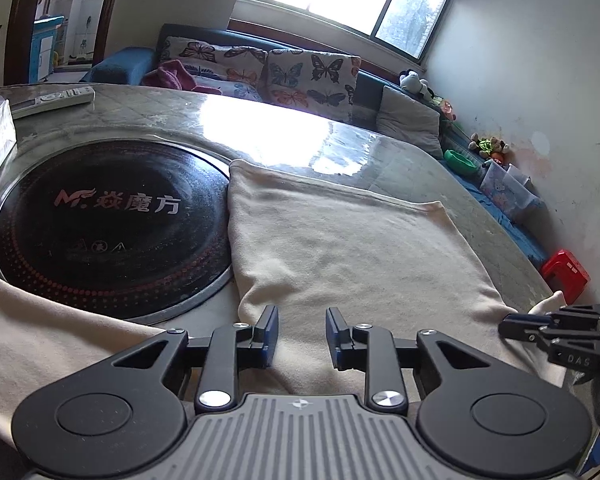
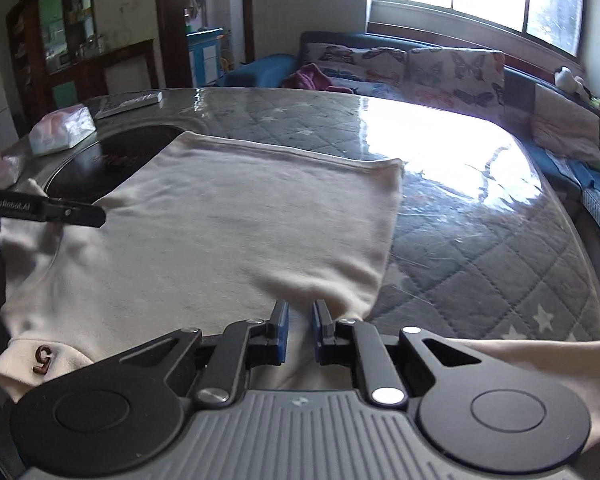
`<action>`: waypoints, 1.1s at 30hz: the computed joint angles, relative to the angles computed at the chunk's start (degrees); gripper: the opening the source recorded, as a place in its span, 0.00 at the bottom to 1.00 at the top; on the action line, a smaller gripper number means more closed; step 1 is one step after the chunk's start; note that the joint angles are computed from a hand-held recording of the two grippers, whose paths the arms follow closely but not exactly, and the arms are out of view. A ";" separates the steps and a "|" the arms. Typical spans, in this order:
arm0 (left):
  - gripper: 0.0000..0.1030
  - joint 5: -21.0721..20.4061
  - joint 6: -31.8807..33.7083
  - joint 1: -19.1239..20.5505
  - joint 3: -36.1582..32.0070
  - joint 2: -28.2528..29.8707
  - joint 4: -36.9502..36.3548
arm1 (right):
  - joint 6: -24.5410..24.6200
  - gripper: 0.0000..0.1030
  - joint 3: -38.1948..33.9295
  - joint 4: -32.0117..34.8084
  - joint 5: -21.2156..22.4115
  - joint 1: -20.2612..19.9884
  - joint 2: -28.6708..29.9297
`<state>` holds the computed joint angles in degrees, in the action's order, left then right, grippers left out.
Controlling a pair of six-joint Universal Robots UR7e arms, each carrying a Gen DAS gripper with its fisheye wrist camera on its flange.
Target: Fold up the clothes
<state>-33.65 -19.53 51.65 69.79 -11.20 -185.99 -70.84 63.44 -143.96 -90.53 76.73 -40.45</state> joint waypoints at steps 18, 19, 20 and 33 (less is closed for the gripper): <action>0.35 -10.71 9.12 -4.08 0.33 1.73 4.44 | -8.72 0.16 12.42 1.56 2.08 -0.68 -9.11; 0.35 -10.98 9.49 -4.23 0.30 1.94 4.85 | -9.59 0.17 13.60 1.91 2.11 -0.81 -9.92; 0.35 -11.09 9.81 -4.35 0.25 2.14 5.40 | -10.19 0.17 14.66 2.28 2.15 -0.91 -10.67; 0.40 -10.18 14.83 -4.77 -3.84 3.93 6.85 | -5.66 0.19 15.92 1.87 4.27 -3.35 -13.74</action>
